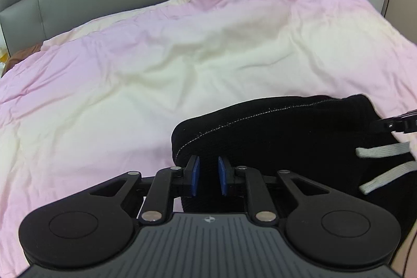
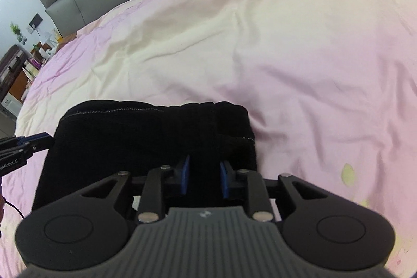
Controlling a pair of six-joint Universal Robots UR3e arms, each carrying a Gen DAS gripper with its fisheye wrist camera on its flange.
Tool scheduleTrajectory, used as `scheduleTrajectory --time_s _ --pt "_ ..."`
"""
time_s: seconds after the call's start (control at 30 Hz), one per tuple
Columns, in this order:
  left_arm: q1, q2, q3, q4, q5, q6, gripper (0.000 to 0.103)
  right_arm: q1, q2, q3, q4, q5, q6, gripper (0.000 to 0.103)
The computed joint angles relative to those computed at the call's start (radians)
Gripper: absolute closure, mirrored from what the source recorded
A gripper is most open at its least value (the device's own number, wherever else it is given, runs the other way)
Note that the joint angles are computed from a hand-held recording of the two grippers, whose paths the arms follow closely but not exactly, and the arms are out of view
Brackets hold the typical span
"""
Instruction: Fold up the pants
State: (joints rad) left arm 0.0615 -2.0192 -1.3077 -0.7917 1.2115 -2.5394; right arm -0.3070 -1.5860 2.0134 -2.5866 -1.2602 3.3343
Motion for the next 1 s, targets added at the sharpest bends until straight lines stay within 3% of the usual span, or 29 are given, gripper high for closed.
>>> scheduleTrajectory --time_s 0.2,0.3,0.47,0.63,0.77,1.0 --pt "-0.08 -0.2 0.23 -0.086 0.138 -0.085 0.087 0.034 0.058 -0.006 -0.057 -0.054 -0.003 0.084" --pt "-0.109 -0.192 0.246 -0.097 0.194 -0.051 0.089 0.065 0.064 -0.034 -0.037 -0.095 0.001 0.083" --pt "-0.049 0.017 0.018 -0.017 0.113 0.047 0.087 0.091 -0.016 -0.093 0.106 -0.15 -0.034 0.064" --pt "0.043 0.293 -0.258 -0.019 -0.009 0.148 0.087 0.103 -0.257 0.03 0.132 -0.164 -0.083 0.069" --pt "0.129 0.524 -0.483 -0.081 -0.098 0.24 0.087 0.222 -0.373 0.128 0.08 -0.255 -0.083 0.074" --pt "0.212 0.75 -0.799 -0.069 -0.073 0.348 0.087 0.416 -0.358 0.282 -0.044 -0.434 0.003 0.075"
